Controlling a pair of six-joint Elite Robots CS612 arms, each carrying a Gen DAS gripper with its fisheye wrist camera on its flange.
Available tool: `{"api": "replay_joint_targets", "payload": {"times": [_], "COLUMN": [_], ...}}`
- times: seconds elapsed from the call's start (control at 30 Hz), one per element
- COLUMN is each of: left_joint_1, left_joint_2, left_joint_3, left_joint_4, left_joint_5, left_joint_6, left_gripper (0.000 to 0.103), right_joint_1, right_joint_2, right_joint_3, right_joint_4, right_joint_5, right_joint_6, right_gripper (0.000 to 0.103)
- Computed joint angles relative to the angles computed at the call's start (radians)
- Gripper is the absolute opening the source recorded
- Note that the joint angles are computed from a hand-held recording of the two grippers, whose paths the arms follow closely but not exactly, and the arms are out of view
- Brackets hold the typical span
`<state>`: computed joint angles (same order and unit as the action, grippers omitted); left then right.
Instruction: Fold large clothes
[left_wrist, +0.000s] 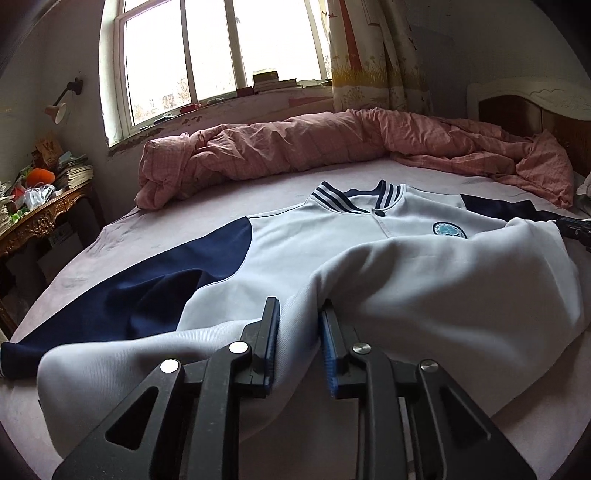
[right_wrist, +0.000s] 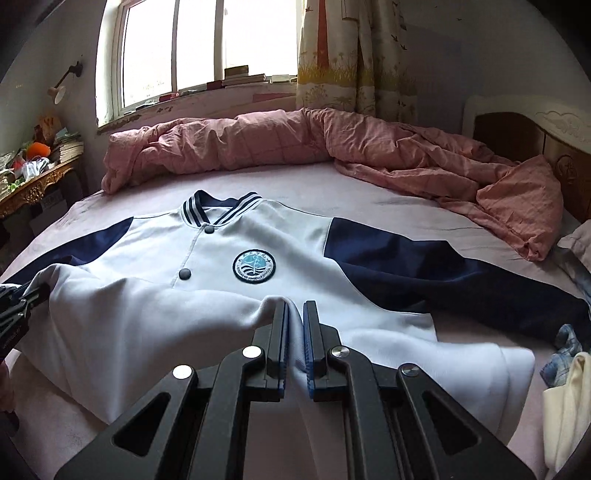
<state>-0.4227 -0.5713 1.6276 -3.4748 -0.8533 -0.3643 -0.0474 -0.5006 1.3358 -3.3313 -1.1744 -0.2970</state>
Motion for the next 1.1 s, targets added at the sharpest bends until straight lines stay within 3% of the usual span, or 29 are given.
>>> {"api": "replay_joint_targets", "payload": {"times": [0.07, 0.13, 0.17, 0.2, 0.3, 0.33, 0.37, 0.43, 0.53, 0.63, 0.7, 0.73, 0.77, 0.8, 0.83, 0.9, 0.93, 1.0, 1.03, 1.07, 1.1], "left_joint_1": [0.0, -0.005, -0.009, -0.019, -0.046, -0.047, -0.045, -0.033, -0.01, 0.004, 0.03, 0.046, 0.062, 0.078, 0.093, 0.122, 0.131, 0.141, 0.137, 0.122, 0.105], "left_joint_2": [0.001, -0.003, -0.006, -0.008, -0.022, -0.033, -0.046, -0.078, -0.116, -0.141, -0.148, -0.148, -0.145, -0.138, -0.13, -0.104, -0.096, -0.084, -0.084, -0.091, -0.099], "left_joint_3": [-0.003, 0.009, 0.017, 0.025, 0.06, 0.077, 0.096, 0.134, 0.193, 0.221, 0.224, 0.225, 0.228, 0.233, 0.233, 0.223, 0.216, 0.217, 0.225, 0.235, 0.244], "left_joint_4": [0.006, -0.04, -0.065, -0.083, -0.127, -0.128, -0.136, -0.086, 0.008, 0.21, 0.286, 0.277, 0.249, 0.195, 0.148, 0.052, 0.045, -0.009, -0.05, -0.075, -0.09], "left_joint_5": [0.003, 0.005, 0.009, 0.039, 0.125, 0.12, 0.109, 0.104, 0.101, 0.175, 0.125, 0.061, -0.012, -0.103, -0.179, -0.324, -0.37, -0.413, -0.402, -0.349, -0.288], "left_joint_6": [-0.001, 0.021, 0.037, 0.054, 0.091, 0.074, 0.043, -0.091, -0.268, -0.423, -0.486, -0.492, -0.49, -0.475, -0.461, -0.448, -0.469, -0.49, -0.494, -0.492, -0.476], "left_gripper": [0.024, 0.047, 0.078, 0.101, 0.103, 0.103, 0.103, 0.103, 0.103, 0.103, 0.089, 0.087, 0.084, 0.081, 0.078, 0.06, 0.055, 0.021, 0.019, 0.017, 0.014], "right_joint_1": [0.005, 0.005, 0.003, 0.002, -0.006, -0.012, -0.023, -0.046, -0.074, -0.102, -0.114, -0.119, -0.12, -0.12, -0.121, -0.128, -0.124, -0.103, -0.09, -0.083, -0.085], "right_joint_2": [0.019, 0.035, 0.042, 0.049, 0.046, 0.039, 0.032, 0.017, -0.013, -0.021, -0.014, -0.008, -0.003, 0.002, 0.007, 0.015, 0.015, 0.015, 0.013, 0.012, 0.01], "right_joint_3": [-0.023, -0.041, -0.05, -0.058, -0.057, -0.051, -0.04, -0.009, 0.03, 0.03, 0.004, -0.013, -0.021, -0.031, -0.039, -0.055, -0.062, -0.064, -0.063, -0.06, -0.051], "right_joint_4": [-0.006, -0.021, -0.032, -0.043, -0.027, -0.012, -0.013, -0.053, -0.033, 0.019, 0.104, 0.151, 0.178, 0.204, 0.22, 0.284, 0.338, 0.354, 0.357, 0.353, 0.33], "right_joint_5": [-0.026, -0.041, -0.05, -0.063, -0.085, -0.073, -0.049, -0.003, 0.024, 0.06, 0.071, 0.078, 0.073, 0.06, 0.069, 0.154, 0.16, 0.045, -0.024, -0.051, -0.036], "right_joint_6": [-0.025, -0.005, 0.021, 0.046, 0.071, 0.077, 0.085, 0.111, 0.119, 0.139, 0.154, 0.164, 0.179, 0.193, 0.192, 0.158, 0.124, 0.097, 0.09, 0.093, 0.107], "right_gripper": [0.008, 0.009, 0.009, 0.009, 0.033, 0.05, 0.061, 0.062, 0.072, 0.072, 0.071, 0.063, 0.049, 0.046, 0.046, 0.046, 0.045, 0.041, 0.026, 0.004, 0.004]}}
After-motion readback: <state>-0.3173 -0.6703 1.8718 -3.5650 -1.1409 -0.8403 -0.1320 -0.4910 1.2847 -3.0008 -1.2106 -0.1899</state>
